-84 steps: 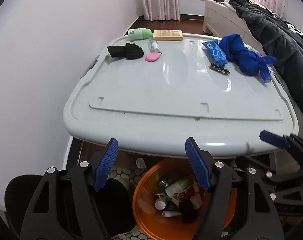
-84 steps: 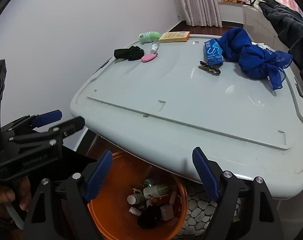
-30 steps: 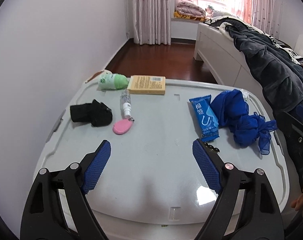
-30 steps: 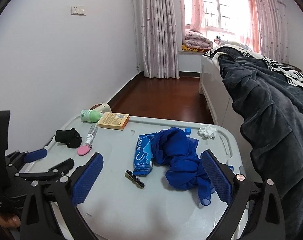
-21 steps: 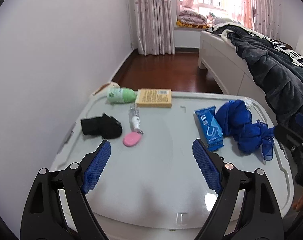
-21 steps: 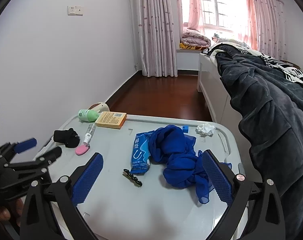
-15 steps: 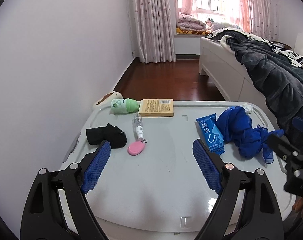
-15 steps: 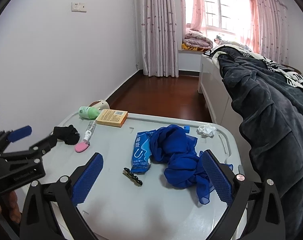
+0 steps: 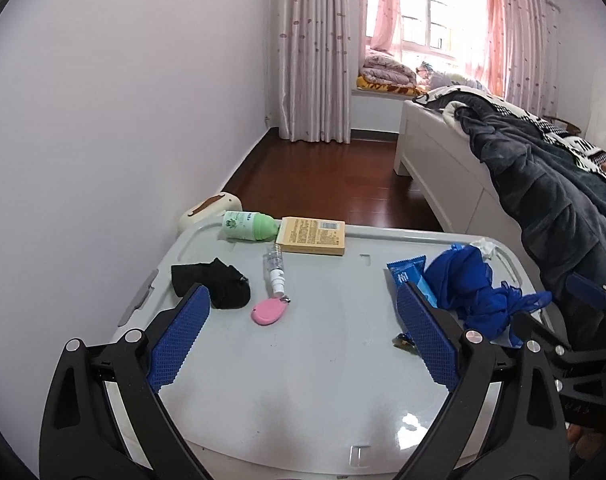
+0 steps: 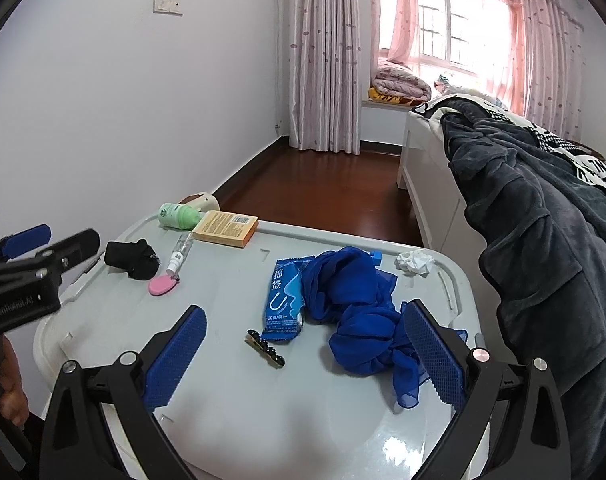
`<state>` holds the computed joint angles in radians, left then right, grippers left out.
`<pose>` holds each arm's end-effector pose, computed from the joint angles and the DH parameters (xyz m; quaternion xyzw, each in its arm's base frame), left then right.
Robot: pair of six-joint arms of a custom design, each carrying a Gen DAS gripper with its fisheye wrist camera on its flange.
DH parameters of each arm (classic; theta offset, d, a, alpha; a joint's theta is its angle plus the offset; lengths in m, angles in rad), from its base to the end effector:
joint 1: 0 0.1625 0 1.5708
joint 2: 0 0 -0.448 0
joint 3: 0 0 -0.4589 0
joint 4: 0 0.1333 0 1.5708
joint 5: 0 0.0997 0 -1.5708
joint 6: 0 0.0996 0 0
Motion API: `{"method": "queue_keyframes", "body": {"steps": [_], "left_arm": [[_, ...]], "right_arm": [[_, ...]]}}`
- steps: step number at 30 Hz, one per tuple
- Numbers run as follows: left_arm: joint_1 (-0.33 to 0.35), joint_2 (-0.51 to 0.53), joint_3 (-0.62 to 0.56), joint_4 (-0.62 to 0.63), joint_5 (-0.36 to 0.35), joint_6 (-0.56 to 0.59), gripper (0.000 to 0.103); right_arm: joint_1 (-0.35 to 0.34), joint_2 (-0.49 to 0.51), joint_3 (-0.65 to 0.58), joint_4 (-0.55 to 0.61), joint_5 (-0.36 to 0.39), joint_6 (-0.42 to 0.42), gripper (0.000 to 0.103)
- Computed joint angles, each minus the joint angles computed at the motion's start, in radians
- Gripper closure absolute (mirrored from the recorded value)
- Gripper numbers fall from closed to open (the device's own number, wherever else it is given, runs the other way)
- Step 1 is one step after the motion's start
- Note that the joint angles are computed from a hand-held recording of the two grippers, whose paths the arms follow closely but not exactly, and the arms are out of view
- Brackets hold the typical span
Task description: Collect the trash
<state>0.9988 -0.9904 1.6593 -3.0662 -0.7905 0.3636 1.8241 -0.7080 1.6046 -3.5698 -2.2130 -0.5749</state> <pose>-0.2216 -0.7199 0.2779 0.2456 0.8249 -0.4056 0.3078 0.2575 -0.7008 0.1483 0.1739 -0.8065 0.4475 0.3450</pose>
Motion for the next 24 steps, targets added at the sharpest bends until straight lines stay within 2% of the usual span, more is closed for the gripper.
{"method": "queue_keyframes", "body": {"steps": [8,15,20,24], "left_arm": [[-0.005,0.017,-0.013,-0.087,0.053,0.065,0.011],[-0.002,0.005,-0.004,-0.122,0.015,0.07,0.011],[-0.006,0.016,-0.004,-0.149,0.025,0.1,0.011],[-0.006,0.021,-0.004,-0.163,0.024,0.114,0.011]], "right_arm": [[0.009,0.021,-0.013,-0.017,-0.022,-0.05,0.006],[0.018,0.043,-0.026,-0.033,-0.039,-0.115,0.006],[0.017,0.044,-0.025,-0.018,-0.035,-0.11,0.005],[0.013,0.032,-0.018,0.012,-0.023,-0.075,0.005]]}}
